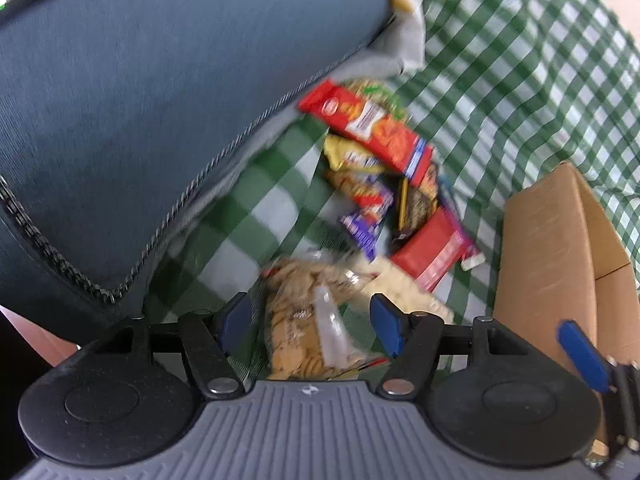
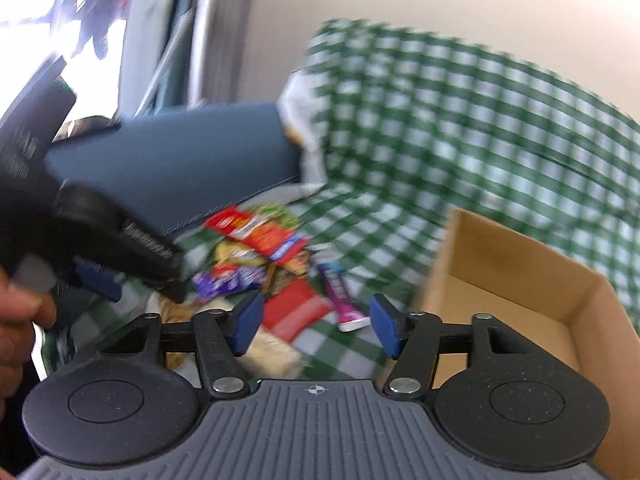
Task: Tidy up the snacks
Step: 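Move both tools over to the snack pile beside the box, then grasp the clear cookie bag with the left tool while the right tool grasps the white puffed bar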
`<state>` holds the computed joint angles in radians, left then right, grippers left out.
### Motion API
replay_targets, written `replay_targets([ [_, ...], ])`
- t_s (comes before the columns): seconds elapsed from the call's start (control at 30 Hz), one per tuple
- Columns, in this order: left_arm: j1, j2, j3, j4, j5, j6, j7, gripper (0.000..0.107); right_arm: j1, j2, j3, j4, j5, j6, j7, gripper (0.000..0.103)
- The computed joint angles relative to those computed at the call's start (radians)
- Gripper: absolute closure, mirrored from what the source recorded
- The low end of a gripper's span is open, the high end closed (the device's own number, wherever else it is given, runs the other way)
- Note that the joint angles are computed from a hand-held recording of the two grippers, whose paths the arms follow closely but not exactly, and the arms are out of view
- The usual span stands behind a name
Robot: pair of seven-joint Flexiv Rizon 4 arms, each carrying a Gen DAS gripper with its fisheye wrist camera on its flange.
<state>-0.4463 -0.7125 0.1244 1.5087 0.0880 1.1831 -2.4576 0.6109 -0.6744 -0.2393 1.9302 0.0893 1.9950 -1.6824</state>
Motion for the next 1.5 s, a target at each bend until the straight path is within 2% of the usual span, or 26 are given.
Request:
replay_targets([
  [0.03,0.021,0.001,-0.024,0.010,-0.017,-0.002,0.020,0.038,-0.002,-0.007,0.004,-0.010,-0.017,-0.022,-0.005,0.033],
  [0.1,0.035,0.002,-0.044,0.023,-0.034,-0.008,0.043,0.056,0.015,-0.028,-0.010,-0.033,-0.042,-0.068,-0.007,0.029],
  [0.17,0.036,0.002,-0.047,0.028,-0.042,-0.006,0.055,0.058,0.024,-0.041,-0.018,-0.048,-0.067,-0.111,0.002,0.023],
  [0.27,0.021,-0.001,-0.027,0.019,-0.033,0.002,0.055,0.066,-0.043,-0.077,0.041,-0.103,-0.159,-0.191,0.027,0.021],
  [0.4,0.020,-0.002,-0.023,0.020,-0.037,0.008,0.051,0.066,-0.078,-0.120,0.056,-0.151,-0.231,-0.234,0.068,0.019],
  [0.57,0.018,-0.004,-0.017,0.019,-0.040,0.015,0.044,0.066,-0.213,-0.136,0.207,-0.211,-0.326,-0.336,0.109,0.018],
  [0.63,0.022,-0.006,-0.021,0.019,-0.042,0.017,0.049,0.067,-0.198,-0.134,0.190,-0.196,-0.341,-0.318,0.130,0.021],
  [0.7,0.023,-0.005,-0.022,0.022,-0.045,0.024,0.050,0.067,-0.184,-0.129,0.171,-0.185,-0.358,-0.308,0.140,0.045],
  [0.77,0.025,-0.004,-0.024,0.028,-0.050,0.034,0.048,0.067,-0.193,-0.118,0.180,-0.176,-0.370,-0.308,0.147,0.052],
  [0.83,0.026,-0.003,-0.025,0.034,-0.055,0.043,0.047,0.067,-0.208,-0.103,0.198,-0.164,-0.370,-0.316,0.163,0.054],
  [0.93,0.046,0.000,-0.052,0.050,-0.077,0.075,0.066,0.067,-0.148,-0.062,0.127,-0.112,-0.357,-0.296,0.207,0.058],
  [0.97,0.058,0.000,-0.071,0.059,-0.090,0.095,0.081,0.067,-0.104,-0.045,0.079,-0.090,-0.344,-0.301,0.233,0.060],
  [1.03,0.102,-0.002,-0.139,0.083,-0.133,0.152,0.144,0.067,0.011,-0.018,-0.048,-0.048,-0.309,-0.325,0.317,0.061],
  [1.13,0.158,-0.014,-0.241,0.094,-0.193,0.182,0.268,0.067,0.116,0.044,-0.142,0.024,-0.279,-0.400,0.459,0.062],
  [1.2,0.152,-0.021,-0.246,0.077,-0.215,0.136,0.316,0.067,0.176,0.069,-0.195,0.066,-0.287,-0.440,0.531,0.082],
  [1.27,0.099,-0.024,-0.177,0.046,-0.211,0.065,0.307,0.067,0.173,0.087,-0.181,0.088,-0.289,-0.457,0.577,0.081],
  [1.33,0.083,-0.025,-0.153,0.043,-0.218,0.051,0.293,0.067,0.108,0.096,-0.100,0.086,-0.281,-0.438,0.589,0.081],
  [1.37,0.082,-0.025,-0.149,0.045,-0.220,0.054,0.292,0.067,0.099,0.091,-0.094,0.090,-0.295,-0.407,0.587,0.074],
  [1.4,0.080,-0.024,-0.143,0.047,-0.221,0.053,0.291,0.066,0.118,0.081,-0.120,0.093,-0.296,-0.381,0.583,0.061],
  [1.43,0.078,-0.024,-0.139,0.048,-0.222,0.051,0.289,0.066,0.120,0.071,-0.137,0.097,-0.325,-0.346,0.603,0.054],
  [1.47,0.080,-0.023,-0.141,0.051,-0.225,0.050,0.290,0.063,0.100,0.067,-0.121,0.094,-0.336,-0.325,0.603,0.043],
  [1.5,0.083,-0.020,-0.144,0.058,-0.229,0.051,0.292,0.060,0.051,0.062,-0.073,0.079,-0.342,-0.318,0.578,0.036],
])
